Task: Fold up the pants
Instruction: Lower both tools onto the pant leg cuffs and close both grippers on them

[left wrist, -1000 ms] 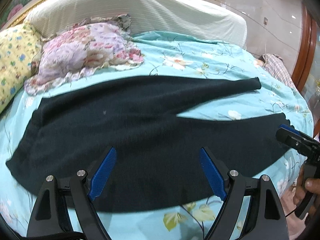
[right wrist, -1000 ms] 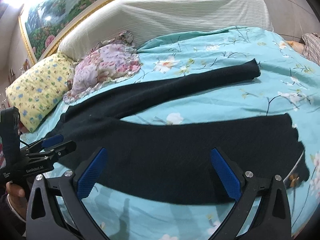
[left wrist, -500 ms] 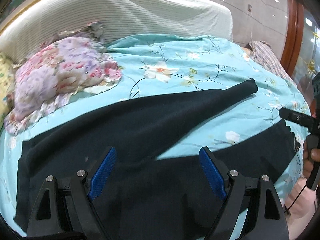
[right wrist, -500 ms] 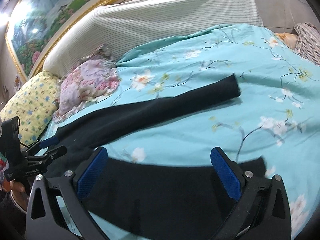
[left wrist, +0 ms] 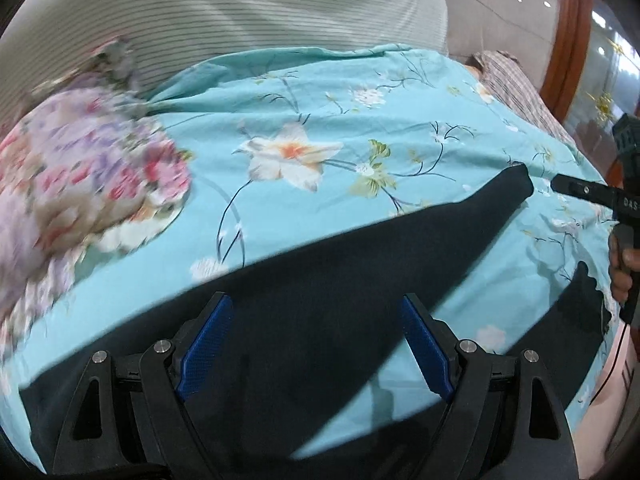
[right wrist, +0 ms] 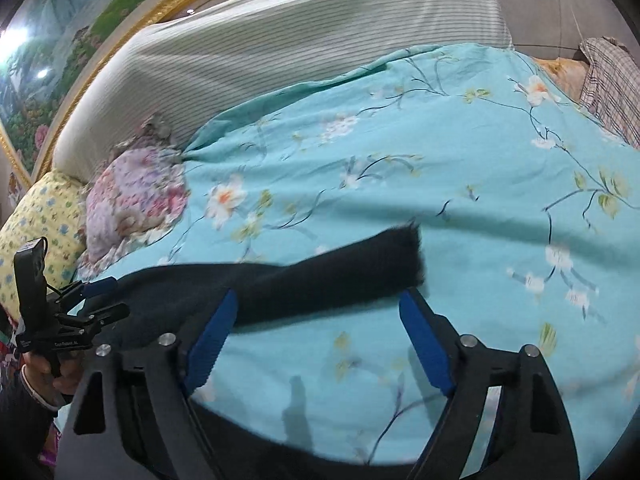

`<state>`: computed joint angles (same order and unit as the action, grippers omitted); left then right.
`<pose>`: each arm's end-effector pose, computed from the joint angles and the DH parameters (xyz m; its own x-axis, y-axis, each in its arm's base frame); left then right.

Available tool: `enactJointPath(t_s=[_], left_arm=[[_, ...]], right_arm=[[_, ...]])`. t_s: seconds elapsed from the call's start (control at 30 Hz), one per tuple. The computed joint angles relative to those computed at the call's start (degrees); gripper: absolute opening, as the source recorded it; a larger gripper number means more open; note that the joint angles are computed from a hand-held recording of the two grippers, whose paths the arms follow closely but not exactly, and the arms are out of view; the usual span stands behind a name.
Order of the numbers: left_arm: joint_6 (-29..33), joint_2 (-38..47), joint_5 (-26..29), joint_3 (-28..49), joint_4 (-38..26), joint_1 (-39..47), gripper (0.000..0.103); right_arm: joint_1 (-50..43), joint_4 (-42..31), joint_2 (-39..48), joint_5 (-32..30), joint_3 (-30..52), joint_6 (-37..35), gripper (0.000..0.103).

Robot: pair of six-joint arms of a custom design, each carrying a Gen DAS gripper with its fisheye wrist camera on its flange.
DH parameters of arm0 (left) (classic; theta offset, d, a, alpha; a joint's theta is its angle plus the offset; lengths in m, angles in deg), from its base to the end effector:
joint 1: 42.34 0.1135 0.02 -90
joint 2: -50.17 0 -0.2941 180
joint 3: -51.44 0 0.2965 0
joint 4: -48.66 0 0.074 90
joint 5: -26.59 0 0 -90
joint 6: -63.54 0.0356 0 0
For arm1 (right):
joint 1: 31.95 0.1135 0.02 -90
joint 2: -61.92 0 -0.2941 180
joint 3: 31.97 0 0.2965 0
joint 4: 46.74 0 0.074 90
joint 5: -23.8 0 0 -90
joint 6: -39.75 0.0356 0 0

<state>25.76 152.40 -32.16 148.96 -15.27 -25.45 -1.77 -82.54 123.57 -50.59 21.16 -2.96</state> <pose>0.4033 0.1031 0.2793 -0.5994 0.5242 -0.6050 0.6629 0.7486 -0.0081 0.2218 0.1179 0.2527 -0.6431 0.4446 -0.6234 0.2283 0.8884 0.3982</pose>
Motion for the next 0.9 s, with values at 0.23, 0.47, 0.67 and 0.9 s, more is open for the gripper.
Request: enactJointPath(t_s=[0.23, 0.47, 0.67, 0.9], left_arm=[[2.32, 11.15, -2.99, 12.09, -6.37, -5.98, 0.085], [4.48, 22.11, -6.73, 24.6, -14.31, -9.51, 0.084], [9.43, 24.99, -9.74, 27.33, -20.16, -10.94, 0.061], [15.05, 16.9, -6.95, 18.01, -19.76, -8.93, 0.01]], right_arm=[[-10.5, 1.96, 4.21, -8.05, 0.89, -5.44, 0.072], [-15.29, 4.41, 9.02, -14.37, 1.42, -7.83, 0.065], [-16.78, 6.02, 12.08, -17.84, 2.35, -9.26, 0.043], [-18.76, 9.6, 8.2, -19.42, -1.29, -6.36, 0.014]])
